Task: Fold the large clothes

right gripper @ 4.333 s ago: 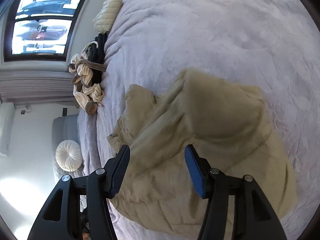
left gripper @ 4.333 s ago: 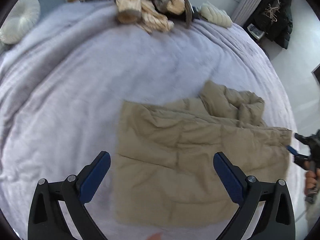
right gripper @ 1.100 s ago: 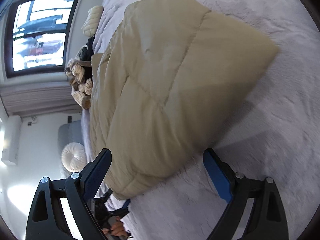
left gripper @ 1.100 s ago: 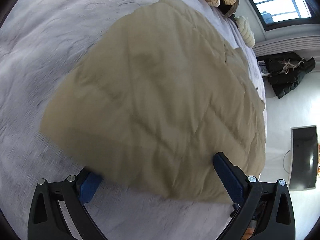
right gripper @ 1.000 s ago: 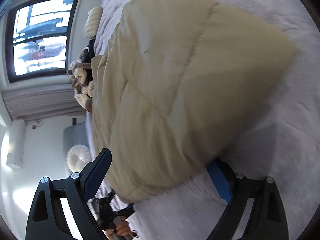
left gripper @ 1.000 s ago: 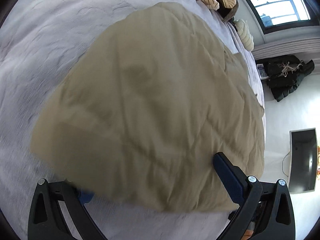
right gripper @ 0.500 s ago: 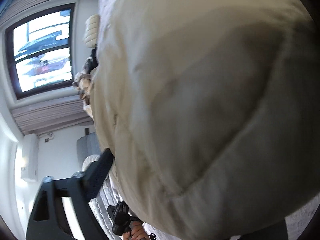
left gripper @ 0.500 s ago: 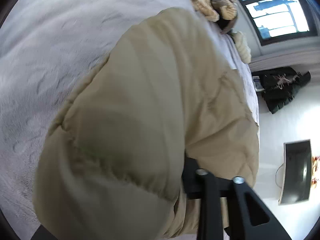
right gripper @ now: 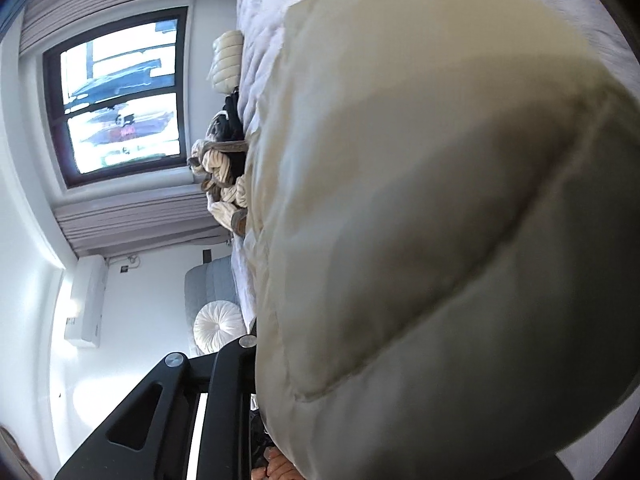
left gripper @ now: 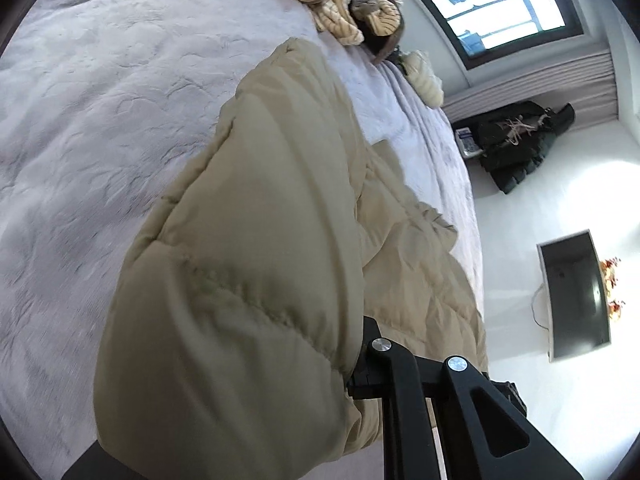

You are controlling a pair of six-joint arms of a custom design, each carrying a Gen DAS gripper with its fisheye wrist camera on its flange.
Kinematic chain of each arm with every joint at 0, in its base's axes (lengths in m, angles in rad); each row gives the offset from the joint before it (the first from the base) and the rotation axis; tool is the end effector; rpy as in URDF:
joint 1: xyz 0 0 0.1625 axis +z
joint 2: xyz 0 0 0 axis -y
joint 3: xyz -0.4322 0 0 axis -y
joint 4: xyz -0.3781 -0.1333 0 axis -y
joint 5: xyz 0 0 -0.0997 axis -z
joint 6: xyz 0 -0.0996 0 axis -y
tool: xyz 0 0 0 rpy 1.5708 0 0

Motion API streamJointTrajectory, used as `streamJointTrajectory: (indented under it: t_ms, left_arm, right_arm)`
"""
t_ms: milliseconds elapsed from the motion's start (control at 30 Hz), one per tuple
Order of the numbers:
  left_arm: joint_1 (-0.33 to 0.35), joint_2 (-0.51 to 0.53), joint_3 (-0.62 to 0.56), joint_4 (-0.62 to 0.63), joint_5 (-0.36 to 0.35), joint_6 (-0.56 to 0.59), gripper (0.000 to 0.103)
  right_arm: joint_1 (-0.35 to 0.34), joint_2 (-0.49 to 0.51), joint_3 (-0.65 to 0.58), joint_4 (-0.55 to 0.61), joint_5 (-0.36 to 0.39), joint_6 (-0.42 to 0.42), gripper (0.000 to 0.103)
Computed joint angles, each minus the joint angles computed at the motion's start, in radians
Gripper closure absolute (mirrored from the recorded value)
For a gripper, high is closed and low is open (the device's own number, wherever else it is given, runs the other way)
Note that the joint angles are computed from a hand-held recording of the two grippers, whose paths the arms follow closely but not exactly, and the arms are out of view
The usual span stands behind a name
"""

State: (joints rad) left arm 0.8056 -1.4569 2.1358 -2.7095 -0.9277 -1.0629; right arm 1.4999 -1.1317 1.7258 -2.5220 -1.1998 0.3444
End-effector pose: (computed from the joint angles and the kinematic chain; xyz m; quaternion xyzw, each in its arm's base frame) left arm -0.1850 -0.4713 0.3273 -0.2082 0.9029 -0.3757 0.0166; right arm 0.1249 -0.6333 0.2899 0.1673 0.9532 -0.1482 0.2036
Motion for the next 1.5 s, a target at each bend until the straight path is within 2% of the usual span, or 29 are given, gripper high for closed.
streamJointTrajectory:
  t_ms: [133, 300, 400, 533, 667, 733, 767, 800, 867, 900, 1067, 1267, 1400, 1500]
  left_arm:
    - [-0.066, -0.101, 0.060, 0.094, -0.023, -0.051, 0.085]
    - [-0.170, -0.235, 0.119, 0.329, -0.055, -0.166, 0.085]
    - [-0.237, -0.317, 0.163, 0.445, -0.086, -0.269, 0.085]
    - [-0.315, -0.381, 0.218, 0.537, -0.094, -0.385, 0.085]
    - [-0.330, -0.369, 0.250, 0.564, -0.079, -0.466, 0.085]
    - [-0.346, -0.359, 0.243, 0.613, -0.065, -0.513, 0.084]
    - [-0.345, -0.344, 0.234, 0.635, -0.060, -0.525, 0.079]
    - [-0.353, -0.333, 0.215, 0.691, -0.055, -0.554, 0.070]
    - [-0.368, -0.301, 0.164, 0.825, -0.051, -0.633, 0.054]
    - [-0.379, -0.289, 0.139, 0.895, -0.055, -0.677, 0.052]
    - [-0.418, -0.284, 0.089, 1.050, -0.101, -0.760, 0.052]
    - [-0.453, -0.248, 0.001, 1.204, -0.147, -0.789, 0.052]
    - [-0.453, -0.221, -0.053, 1.261, -0.169, -0.774, 0.052]
    - [-0.475, -0.235, -0.069, 1.301, -0.187, -0.796, 0.052]
  right_arm:
    - [0.001, -0.091, 0.108, -0.022, -0.008, 0.001, 0.079]
    - [-0.015, -0.234, 0.288, -0.053, -0.033, 0.040, 0.079]
    - [-0.028, -0.311, 0.357, -0.016, -0.055, 0.041, 0.079]
    - [-0.048, -0.353, 0.395, 0.012, -0.078, 0.048, 0.079]
    - [-0.086, -0.356, 0.403, 0.050, -0.074, 0.023, 0.077]
    - [-0.088, -0.342, 0.390, 0.074, -0.085, 0.022, 0.072]
    - [-0.088, -0.340, 0.381, 0.091, -0.092, 0.018, 0.069]
    - [-0.078, -0.330, 0.365, 0.106, -0.109, 0.027, 0.064]
    - [-0.069, -0.331, 0.351, 0.138, -0.127, 0.041, 0.061]
    - [-0.066, -0.334, 0.343, 0.160, -0.130, 0.047, 0.060]
    - [-0.034, -0.346, 0.299, 0.259, -0.180, 0.066, 0.051]
    - [0.015, -0.351, 0.247, 0.361, -0.228, 0.079, 0.042]
    - [0.081, -0.346, 0.218, 0.445, -0.277, 0.034, 0.042]
    - [0.121, -0.328, 0.166, 0.519, -0.246, -0.018, 0.042]
